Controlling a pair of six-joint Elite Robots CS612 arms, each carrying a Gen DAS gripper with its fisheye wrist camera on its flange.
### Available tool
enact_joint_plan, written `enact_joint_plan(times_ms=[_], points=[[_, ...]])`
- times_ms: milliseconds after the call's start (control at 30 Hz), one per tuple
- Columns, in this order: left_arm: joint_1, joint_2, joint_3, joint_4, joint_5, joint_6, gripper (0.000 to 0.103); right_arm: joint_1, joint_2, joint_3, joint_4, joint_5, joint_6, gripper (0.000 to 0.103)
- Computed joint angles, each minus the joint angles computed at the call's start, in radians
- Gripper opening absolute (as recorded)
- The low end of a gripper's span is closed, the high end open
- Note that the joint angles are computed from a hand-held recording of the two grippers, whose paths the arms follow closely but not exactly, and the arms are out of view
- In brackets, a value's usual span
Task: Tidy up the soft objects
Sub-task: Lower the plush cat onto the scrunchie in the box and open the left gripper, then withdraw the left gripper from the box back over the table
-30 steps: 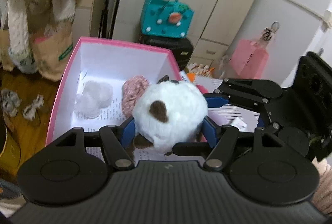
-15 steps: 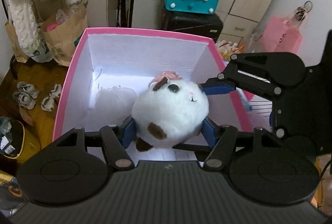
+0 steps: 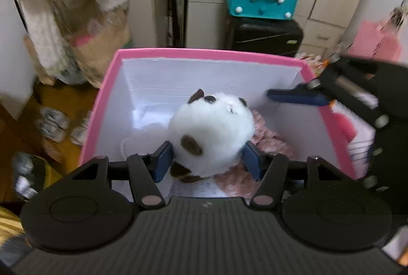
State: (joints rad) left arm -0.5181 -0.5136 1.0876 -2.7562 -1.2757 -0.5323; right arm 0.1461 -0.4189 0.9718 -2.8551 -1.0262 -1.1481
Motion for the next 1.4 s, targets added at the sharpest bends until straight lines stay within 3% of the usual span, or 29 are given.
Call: enact_joint_plan(times_ms=[133, 400, 600, 800, 1100, 1400], points=[[-0.002, -0.029, 0.043, -0.026, -0.035, 0.003, 0.066, -0.022, -0.043, 0.059, 0.024, 0.059, 0.057, 0.066], [-0.023, -0.113, 0.173, -0.105, -0.014, -0.004, 0.067, -0.058, -0.131, 0.186, 0.073, 0.127, 0.164, 0.067], [-0.059, -0.184, 0.250, -0.104, 0.033, 0.036, 0.067, -0.086, -0.191, 0.259, 0.120, 0.187, 0.248, 0.067], [-0.096, -0.237, 0.305, -0.137, 0.022, 0.093, 0.071, -0.118, -0.253, 0.344, 0.117, 0.250, 0.273, 0.067], [-0.160, -0.278, 0.364, -0.190, 0.025, 0.202, 0.077, -0.159, -0.324, 0.470, 0.041, 0.237, 0.325, 0.068], [-0.203, -0.271, 0.362, -0.197, -0.002, 0.285, 0.078, -0.206, -0.347, 0.554, -0.065, 0.238, 0.371, 0.069]])
